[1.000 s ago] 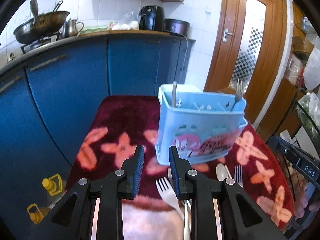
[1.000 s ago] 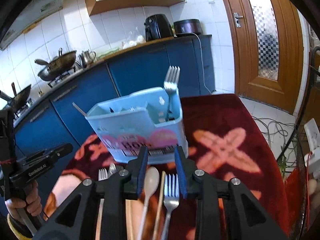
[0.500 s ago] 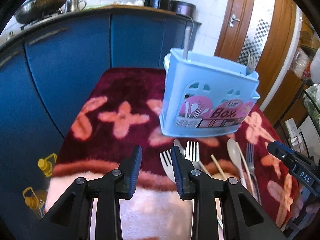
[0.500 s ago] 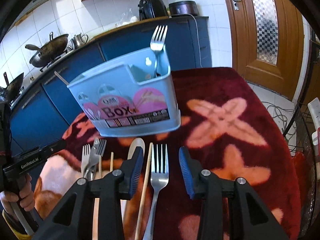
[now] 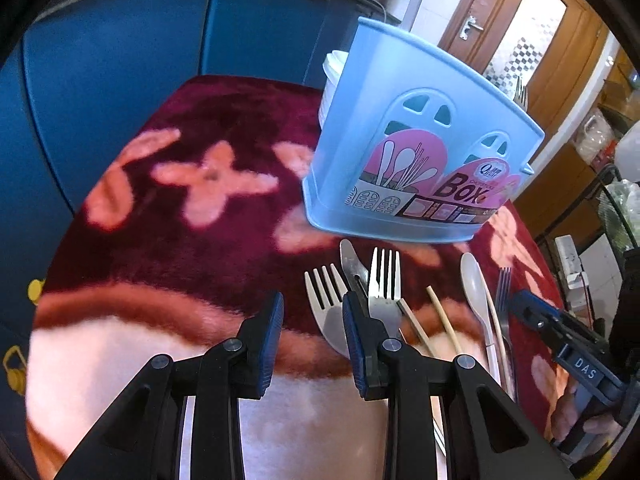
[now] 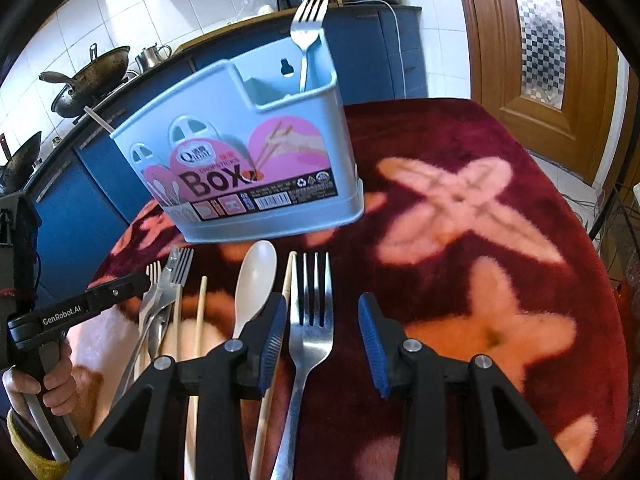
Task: Organize utensils
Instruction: 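Grasp a silver fork with the left tool while the right tool grasps another fork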
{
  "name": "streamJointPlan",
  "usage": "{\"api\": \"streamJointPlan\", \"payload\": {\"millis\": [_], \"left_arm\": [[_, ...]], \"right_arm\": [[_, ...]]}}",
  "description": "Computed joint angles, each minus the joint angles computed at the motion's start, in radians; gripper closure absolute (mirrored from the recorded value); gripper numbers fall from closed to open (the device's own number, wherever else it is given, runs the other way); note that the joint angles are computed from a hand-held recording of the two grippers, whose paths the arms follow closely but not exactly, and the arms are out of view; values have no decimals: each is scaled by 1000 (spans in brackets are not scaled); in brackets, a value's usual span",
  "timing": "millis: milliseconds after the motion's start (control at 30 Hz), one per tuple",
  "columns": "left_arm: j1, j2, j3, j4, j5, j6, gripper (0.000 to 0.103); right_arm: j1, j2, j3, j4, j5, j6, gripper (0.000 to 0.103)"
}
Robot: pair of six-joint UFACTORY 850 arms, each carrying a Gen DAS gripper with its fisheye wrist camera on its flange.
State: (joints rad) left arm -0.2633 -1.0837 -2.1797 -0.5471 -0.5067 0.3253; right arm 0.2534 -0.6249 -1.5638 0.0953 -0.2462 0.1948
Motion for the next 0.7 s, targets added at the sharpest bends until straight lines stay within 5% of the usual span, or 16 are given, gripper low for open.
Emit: {"api": "streamJointPlan", "payload": {"millis": [400, 700], "left_arm": [[19, -73, -100, -167, -70, 121, 72], [32, -55, -58, -330, -92, 274, 97]], "right_arm": [[-9, -24, -25, 128, -8, -119, 62], [-31, -37, -36, 399, -13, -361, 70]]}}
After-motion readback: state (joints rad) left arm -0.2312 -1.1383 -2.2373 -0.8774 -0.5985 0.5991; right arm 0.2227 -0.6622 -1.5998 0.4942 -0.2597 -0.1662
